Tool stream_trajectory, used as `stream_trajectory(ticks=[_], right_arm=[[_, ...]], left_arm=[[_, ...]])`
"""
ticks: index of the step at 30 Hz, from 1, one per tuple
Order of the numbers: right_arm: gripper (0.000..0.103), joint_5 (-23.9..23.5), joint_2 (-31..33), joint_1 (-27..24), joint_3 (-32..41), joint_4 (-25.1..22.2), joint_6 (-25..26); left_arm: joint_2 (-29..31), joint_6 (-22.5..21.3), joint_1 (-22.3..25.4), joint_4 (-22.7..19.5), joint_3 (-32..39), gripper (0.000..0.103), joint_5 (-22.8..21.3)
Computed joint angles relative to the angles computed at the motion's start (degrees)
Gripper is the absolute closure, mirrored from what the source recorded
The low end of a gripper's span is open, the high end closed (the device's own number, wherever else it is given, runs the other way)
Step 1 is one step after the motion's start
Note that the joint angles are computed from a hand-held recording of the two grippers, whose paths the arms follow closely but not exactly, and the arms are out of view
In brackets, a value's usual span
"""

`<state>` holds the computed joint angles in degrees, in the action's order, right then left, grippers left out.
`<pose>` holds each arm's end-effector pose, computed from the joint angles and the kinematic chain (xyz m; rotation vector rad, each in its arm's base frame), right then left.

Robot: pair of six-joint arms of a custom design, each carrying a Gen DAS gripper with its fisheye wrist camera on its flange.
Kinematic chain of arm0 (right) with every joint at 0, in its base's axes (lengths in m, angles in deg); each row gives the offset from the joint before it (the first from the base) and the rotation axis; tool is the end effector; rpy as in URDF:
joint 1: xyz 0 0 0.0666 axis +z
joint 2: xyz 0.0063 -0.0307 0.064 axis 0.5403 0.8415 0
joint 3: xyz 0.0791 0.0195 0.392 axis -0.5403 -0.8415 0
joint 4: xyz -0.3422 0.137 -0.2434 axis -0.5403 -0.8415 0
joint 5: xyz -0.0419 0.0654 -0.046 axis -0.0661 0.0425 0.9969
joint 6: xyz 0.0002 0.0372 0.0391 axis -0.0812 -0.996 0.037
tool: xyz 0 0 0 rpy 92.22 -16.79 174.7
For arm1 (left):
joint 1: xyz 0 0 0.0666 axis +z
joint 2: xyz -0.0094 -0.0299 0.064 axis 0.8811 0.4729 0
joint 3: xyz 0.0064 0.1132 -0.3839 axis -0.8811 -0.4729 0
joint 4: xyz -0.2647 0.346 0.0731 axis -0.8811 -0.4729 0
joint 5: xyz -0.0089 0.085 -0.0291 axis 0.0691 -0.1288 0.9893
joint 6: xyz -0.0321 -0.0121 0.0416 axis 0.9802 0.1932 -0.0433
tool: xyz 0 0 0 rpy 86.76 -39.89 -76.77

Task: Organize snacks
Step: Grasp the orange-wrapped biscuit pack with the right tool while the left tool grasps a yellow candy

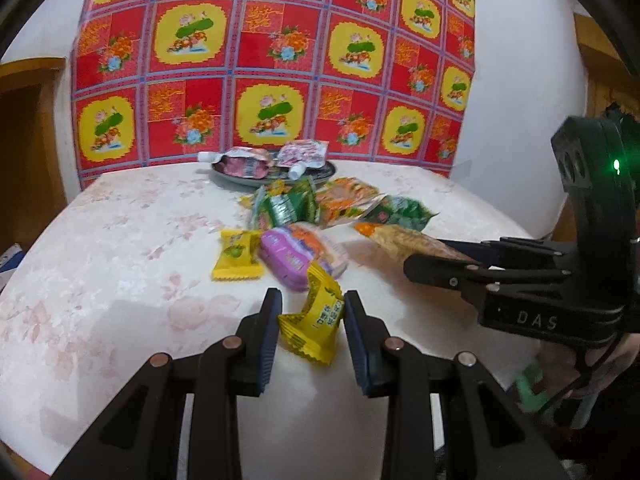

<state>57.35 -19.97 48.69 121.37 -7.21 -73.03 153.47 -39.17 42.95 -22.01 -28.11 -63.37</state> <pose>0.4391 0.1282 0.4096 -0.2854 2.2871 0.2688 0.4308 -0.1535 0.3744 0.3944 2.1102 -0.3965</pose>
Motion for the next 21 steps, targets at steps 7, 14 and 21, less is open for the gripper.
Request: stream_trajectory(ticks=[7, 14, 21], right_arm=[[0.064, -1.88, -1.97, -1.99, 3.69, -4.34, 1.91], [0.064, -2.58, 0.0, -3.28, 8.67, -7.11, 2.76], [0.064, -5.66, 4.26, -5.63, 14.42, -10.78, 2.6]], left_arm=[[3.27, -3.65, 1.53, -12.7, 9.42, 0.07, 3.63], [6.15, -6.12, 1.65, -15.08, 14.68, 0.07, -1.97], [9.11, -8.2, 1.83, -15.78, 18.28, 0.07, -1.53]])
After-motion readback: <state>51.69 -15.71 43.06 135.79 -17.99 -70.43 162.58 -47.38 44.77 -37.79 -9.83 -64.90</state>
